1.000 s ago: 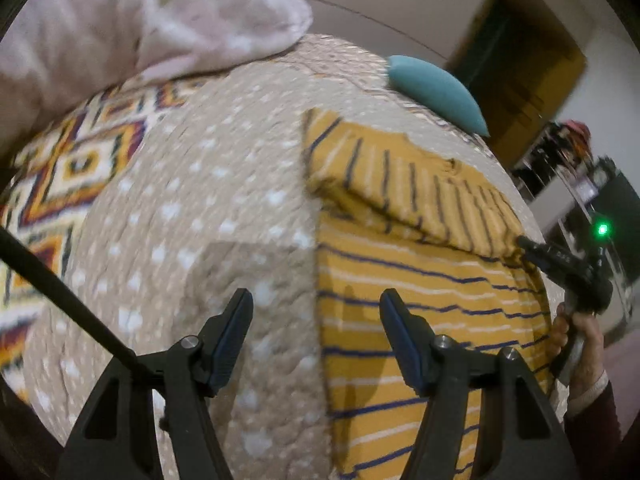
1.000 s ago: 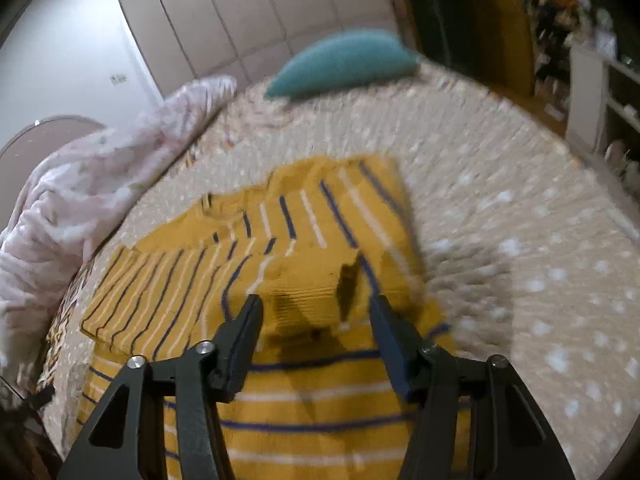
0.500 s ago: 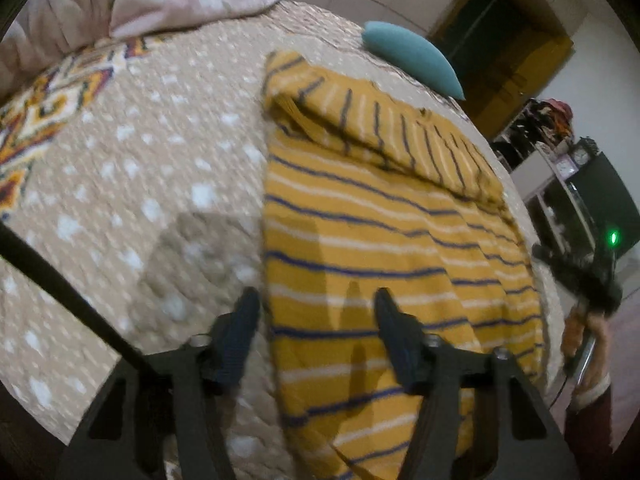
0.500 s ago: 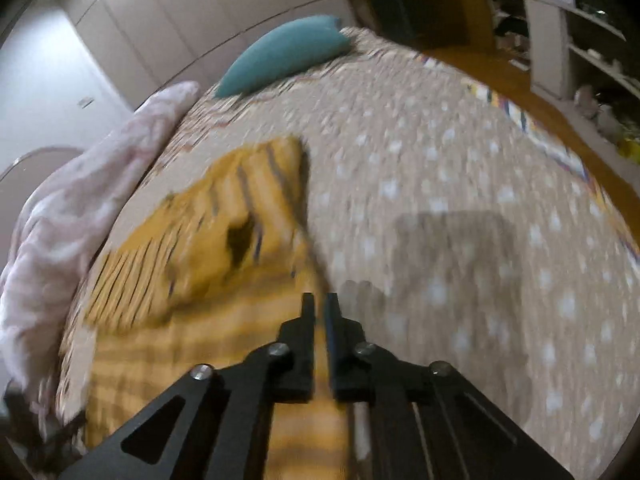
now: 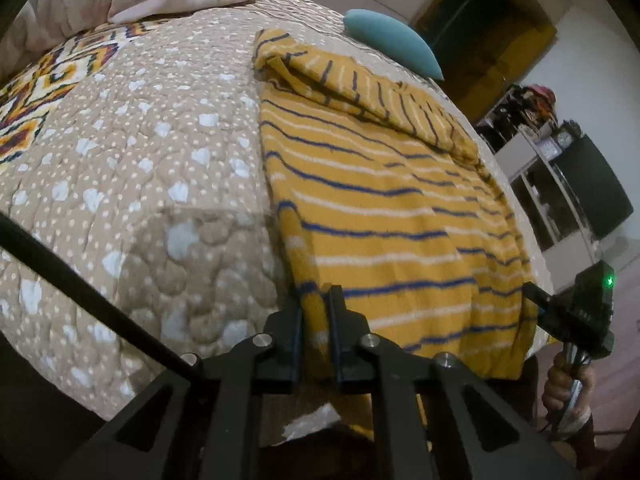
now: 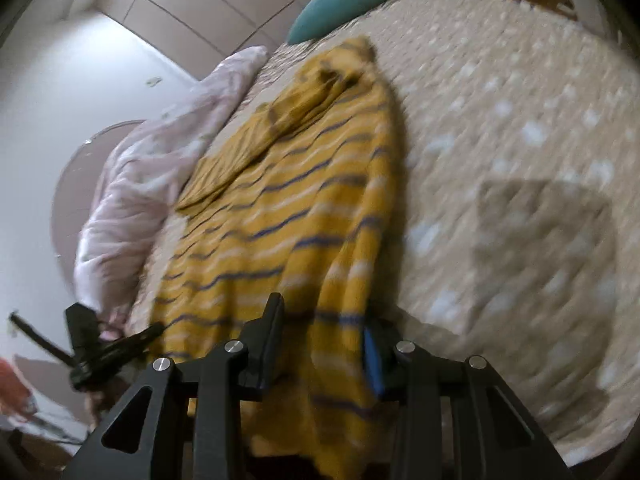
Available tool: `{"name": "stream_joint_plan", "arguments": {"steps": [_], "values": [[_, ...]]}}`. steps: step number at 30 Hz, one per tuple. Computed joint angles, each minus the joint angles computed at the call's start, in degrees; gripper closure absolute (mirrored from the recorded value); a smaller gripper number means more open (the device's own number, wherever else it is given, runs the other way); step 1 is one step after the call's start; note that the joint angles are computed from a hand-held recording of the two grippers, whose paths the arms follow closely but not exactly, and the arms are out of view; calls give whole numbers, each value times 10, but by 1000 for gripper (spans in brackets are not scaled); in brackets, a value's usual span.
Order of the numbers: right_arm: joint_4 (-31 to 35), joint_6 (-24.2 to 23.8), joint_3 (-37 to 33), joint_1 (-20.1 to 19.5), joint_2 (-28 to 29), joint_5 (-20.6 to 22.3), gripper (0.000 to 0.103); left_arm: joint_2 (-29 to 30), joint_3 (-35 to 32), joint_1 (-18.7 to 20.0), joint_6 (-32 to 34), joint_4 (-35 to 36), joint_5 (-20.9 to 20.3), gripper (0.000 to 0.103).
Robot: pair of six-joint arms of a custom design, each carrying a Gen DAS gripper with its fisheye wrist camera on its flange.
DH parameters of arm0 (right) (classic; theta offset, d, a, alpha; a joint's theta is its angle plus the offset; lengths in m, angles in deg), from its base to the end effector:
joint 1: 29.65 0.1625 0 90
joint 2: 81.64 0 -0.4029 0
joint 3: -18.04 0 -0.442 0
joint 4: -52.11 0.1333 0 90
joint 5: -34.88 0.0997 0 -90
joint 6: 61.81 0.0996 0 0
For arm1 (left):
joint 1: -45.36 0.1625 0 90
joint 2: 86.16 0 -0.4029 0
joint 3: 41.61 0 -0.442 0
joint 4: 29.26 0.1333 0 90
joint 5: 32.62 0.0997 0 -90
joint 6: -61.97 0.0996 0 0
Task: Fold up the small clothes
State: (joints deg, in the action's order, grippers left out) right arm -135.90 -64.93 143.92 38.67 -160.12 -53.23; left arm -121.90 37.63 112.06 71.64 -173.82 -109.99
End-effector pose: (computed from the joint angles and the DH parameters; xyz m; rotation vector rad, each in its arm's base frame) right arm -0.0651 -0.5335 0.2458 -0.4159 -2.6761 1.2601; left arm -0.1598 -0.7632 0.0173 0.8011 2.8175 -0.3200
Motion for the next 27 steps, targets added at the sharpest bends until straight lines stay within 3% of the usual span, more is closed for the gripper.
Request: {"name": "stream_joint_plan", "arguments": {"steps": [4, 7, 9, 11, 13, 14, 15, 17, 21, 24, 27], "values": [[-20, 20, 25, -14, 5, 46, 63, -3, 6, -2, 2, 2, 4, 91], [-32, 29, 46, -20, -3, 55, 63, -4, 8, -4, 7, 5, -3, 75], [-31, 33, 43, -13, 1, 45, 63, -5, 12, -7, 19, 10, -13, 54], [-28, 32, 41, -9, 3, 35, 63, -5, 18, -15, 32, 9, 5, 52], [-28, 32, 43, -5, 2, 23, 66, -5, 22, -21, 34, 6, 26, 60], [-30, 32, 42, -1, 4, 13, 73, -6, 22, -22, 28, 3, 39, 83], [-26, 32, 39, 3, 5, 0, 89, -6, 20, -20, 21, 7, 42, 94], [-16, 31, 36, 8, 4, -12, 92, -15, 13, -4, -12, 28, 6, 99], [-5, 27, 52, 7, -23, -2, 93, -38, 27, 8, -48, 24, -19, 99], [-1, 27, 65, -2, -51, 40, 93, -46, 25, 6, -46, 18, -38, 99], [5, 22, 44, 2, -54, 81, 93, -29, -22, 5, -57, 33, -84, 99]]}}
